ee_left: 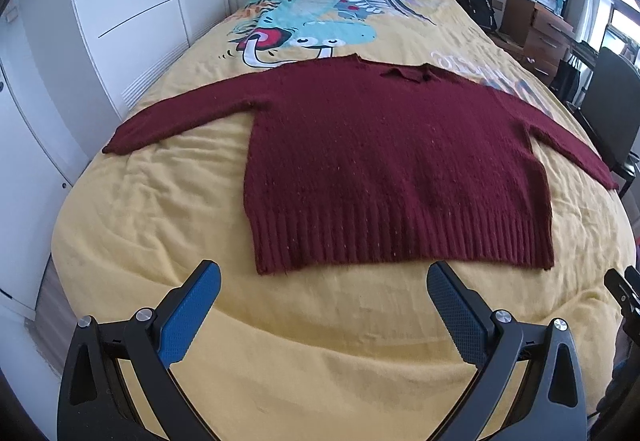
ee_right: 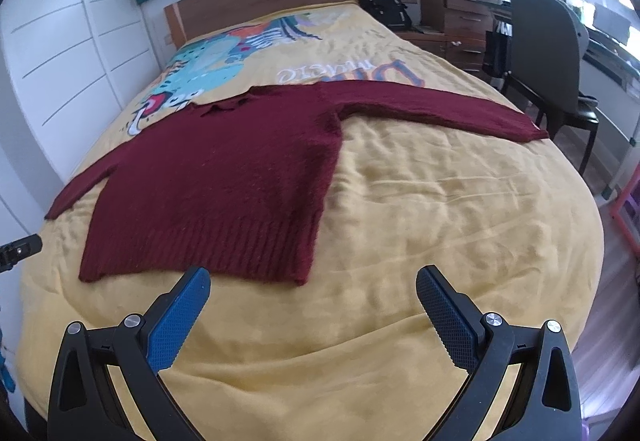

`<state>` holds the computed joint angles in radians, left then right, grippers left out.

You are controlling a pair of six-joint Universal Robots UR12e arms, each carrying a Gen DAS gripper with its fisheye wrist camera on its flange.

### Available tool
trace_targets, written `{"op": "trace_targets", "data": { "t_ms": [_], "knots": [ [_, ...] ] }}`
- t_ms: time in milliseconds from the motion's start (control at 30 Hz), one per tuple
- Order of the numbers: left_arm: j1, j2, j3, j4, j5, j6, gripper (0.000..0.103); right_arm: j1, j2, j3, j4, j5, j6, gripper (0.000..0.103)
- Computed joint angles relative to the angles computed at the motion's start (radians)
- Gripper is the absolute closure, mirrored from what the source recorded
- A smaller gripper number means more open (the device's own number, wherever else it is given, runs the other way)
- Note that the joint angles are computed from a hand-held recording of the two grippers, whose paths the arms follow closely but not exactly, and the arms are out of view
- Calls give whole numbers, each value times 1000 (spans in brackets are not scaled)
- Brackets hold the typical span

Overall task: Fold small clothes
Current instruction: 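Move the right tool to the sweater's sleeve cuff and close on it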

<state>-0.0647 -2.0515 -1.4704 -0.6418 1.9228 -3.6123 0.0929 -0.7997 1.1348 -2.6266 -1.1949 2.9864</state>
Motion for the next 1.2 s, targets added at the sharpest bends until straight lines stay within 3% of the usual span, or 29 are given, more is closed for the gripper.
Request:
{"op": "trace_targets", "data": {
  "t_ms": [500,733,1000,1200],
  "knots": [
    [8,-33,75,-54,-1,21,1,-30,78,-125,55,-47,100,0],
    [18,-47,96,-96,-22,-6,1,-45,139,-223,111,-92,143,0],
    [28,-65,122,-150,-28,-36,1,-62,250,-412,233,-122,197,0],
    [36,-77,134,-192,-17,-64,1,-84,356,-602,343,-119,289,0]
  ]
}}
